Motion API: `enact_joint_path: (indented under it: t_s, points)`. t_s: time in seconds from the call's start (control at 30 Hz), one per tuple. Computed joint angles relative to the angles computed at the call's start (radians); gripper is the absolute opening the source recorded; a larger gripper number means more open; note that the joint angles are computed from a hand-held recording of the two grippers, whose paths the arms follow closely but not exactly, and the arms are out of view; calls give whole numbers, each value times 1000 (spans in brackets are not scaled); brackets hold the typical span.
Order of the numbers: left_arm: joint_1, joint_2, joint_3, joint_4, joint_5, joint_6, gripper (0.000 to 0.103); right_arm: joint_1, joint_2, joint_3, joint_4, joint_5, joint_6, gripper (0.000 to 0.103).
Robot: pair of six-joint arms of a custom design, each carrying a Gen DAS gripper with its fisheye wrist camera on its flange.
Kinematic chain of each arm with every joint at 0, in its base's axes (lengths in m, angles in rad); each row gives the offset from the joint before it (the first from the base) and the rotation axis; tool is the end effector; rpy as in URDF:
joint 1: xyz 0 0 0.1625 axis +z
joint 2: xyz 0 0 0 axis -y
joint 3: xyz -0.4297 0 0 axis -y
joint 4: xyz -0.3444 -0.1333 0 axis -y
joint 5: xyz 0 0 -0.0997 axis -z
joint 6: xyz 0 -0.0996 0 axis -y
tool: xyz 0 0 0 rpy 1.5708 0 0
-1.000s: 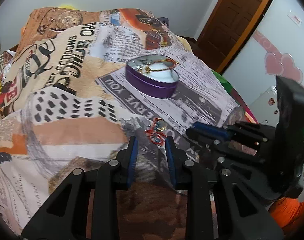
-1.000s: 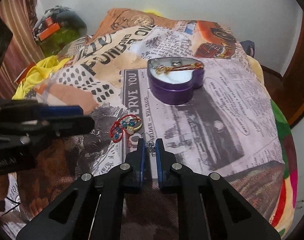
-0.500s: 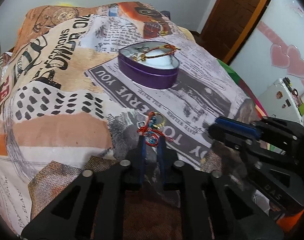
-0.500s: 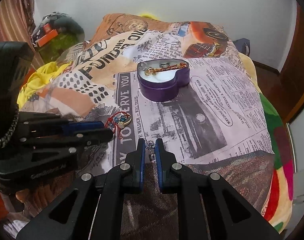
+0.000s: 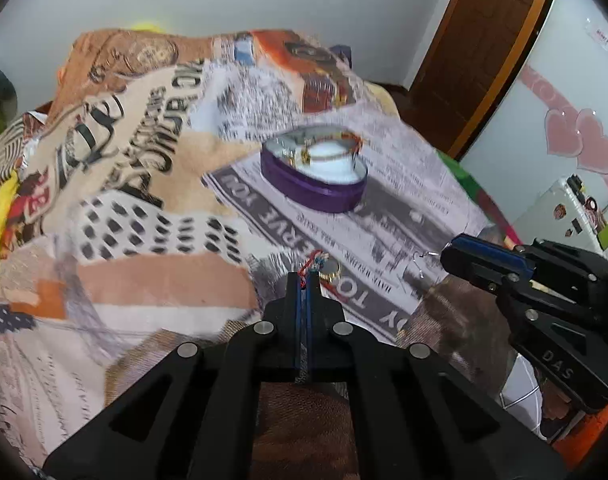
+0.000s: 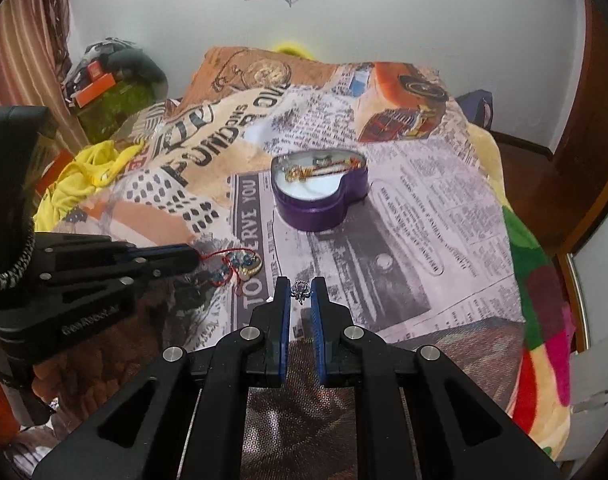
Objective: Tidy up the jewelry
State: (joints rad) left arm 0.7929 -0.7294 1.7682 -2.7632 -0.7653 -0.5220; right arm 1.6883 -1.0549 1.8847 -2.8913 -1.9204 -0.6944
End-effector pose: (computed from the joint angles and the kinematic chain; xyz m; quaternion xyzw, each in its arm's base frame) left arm -0.2779 -0.5744 0.0991 0.0872 0.9136 -0.2927 0.2684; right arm 0.1661 -0.5609 0.2466 0.3384 -0.8943 0.1813 0.2298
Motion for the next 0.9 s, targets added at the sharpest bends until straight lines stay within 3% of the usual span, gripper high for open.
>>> enact_joint_path:
  t_s: [0.43, 0.9]
  points:
    - [-48, -48, -7, -86, 58, 96, 0, 27, 4, -33, -37, 15, -7, 9]
    - [-50, -18, -122, -146, 92, 229, 0, 46, 40, -102, -79, 27, -46, 9]
